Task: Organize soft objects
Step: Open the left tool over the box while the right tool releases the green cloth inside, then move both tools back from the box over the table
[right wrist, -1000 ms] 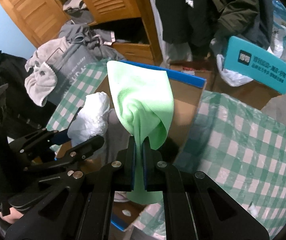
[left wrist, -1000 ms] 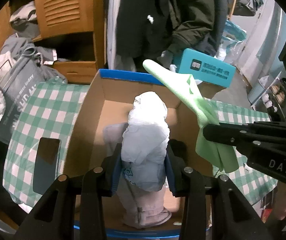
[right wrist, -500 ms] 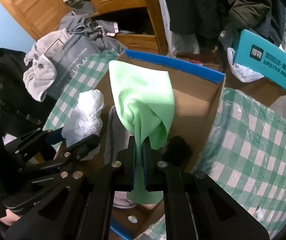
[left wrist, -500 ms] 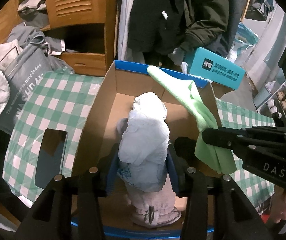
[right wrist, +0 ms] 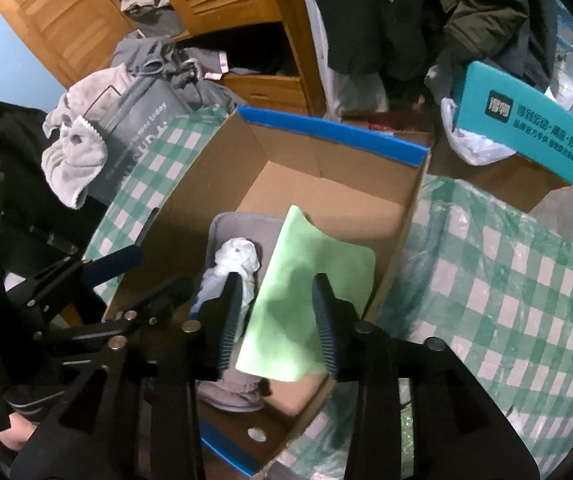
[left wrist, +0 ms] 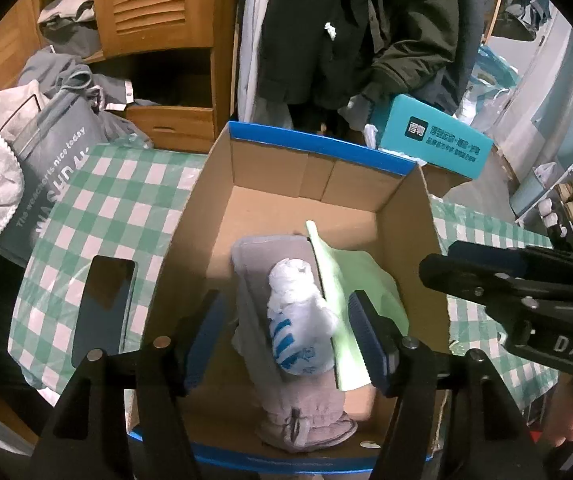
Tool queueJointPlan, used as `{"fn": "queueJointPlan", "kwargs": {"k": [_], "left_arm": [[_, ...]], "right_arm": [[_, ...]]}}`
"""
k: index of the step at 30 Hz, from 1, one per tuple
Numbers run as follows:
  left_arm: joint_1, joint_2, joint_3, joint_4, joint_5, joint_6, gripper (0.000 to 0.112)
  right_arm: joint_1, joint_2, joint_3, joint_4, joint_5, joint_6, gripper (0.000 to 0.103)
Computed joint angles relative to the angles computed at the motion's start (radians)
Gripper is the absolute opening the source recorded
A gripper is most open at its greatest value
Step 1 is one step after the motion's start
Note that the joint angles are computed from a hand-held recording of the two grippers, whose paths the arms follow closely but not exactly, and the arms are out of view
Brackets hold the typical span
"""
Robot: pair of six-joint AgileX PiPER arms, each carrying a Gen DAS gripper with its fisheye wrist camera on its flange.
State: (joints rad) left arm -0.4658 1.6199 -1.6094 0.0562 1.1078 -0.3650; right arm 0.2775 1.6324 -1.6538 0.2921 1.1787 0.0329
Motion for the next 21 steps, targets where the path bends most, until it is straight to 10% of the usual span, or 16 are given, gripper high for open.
{"fn": "queueJointPlan", "kwargs": {"k": [21], "left_arm": [[-0.175, 0.053, -0.119, 0.005, 0.068, -0.003, 0.066]], "right_arm": [[-0.148, -0.21, 0.176, -0.068, 0.022, -0.062, 0.056]]}}
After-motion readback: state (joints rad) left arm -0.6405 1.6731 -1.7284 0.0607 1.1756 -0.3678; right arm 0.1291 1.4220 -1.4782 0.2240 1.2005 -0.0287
